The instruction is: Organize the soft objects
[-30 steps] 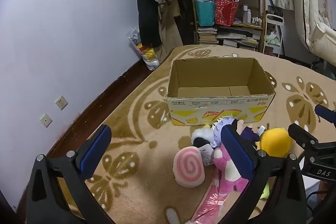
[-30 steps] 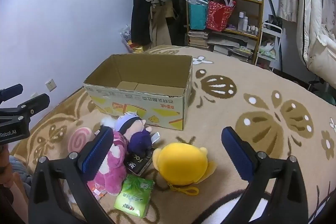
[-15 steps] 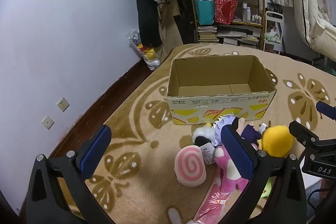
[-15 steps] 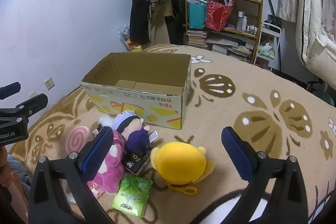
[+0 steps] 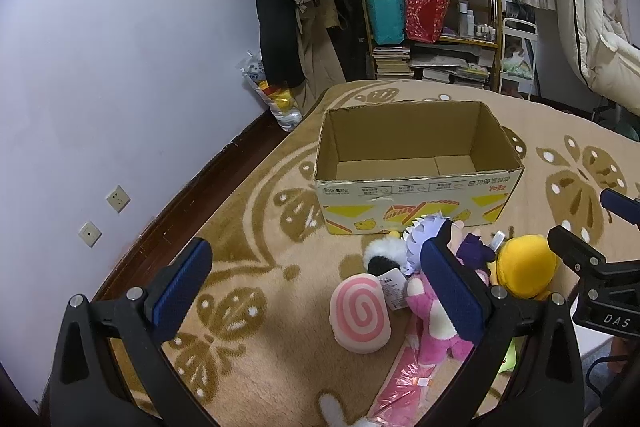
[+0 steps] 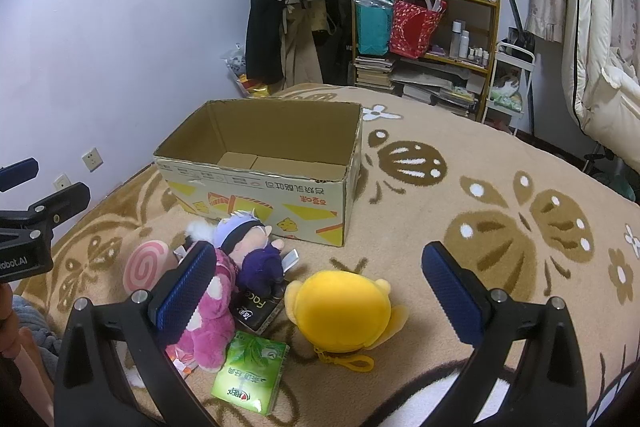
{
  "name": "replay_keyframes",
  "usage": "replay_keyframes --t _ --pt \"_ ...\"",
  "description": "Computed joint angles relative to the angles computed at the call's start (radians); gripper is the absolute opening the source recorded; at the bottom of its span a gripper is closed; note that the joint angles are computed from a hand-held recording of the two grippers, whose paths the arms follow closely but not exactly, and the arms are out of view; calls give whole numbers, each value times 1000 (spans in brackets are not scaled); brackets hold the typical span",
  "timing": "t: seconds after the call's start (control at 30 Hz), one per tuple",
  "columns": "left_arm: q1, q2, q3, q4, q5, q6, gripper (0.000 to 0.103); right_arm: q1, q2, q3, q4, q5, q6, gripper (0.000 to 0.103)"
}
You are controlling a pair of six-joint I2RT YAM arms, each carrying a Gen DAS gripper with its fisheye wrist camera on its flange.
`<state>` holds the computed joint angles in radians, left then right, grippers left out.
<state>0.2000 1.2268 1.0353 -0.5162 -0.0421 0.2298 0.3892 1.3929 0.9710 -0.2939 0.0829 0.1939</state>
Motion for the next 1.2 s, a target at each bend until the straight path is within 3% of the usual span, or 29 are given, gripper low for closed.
replay_keyframes --t 1.2 --pt "-12 2 9 -16 -11 9 103 -6 9 -19 17 0 -7 103"
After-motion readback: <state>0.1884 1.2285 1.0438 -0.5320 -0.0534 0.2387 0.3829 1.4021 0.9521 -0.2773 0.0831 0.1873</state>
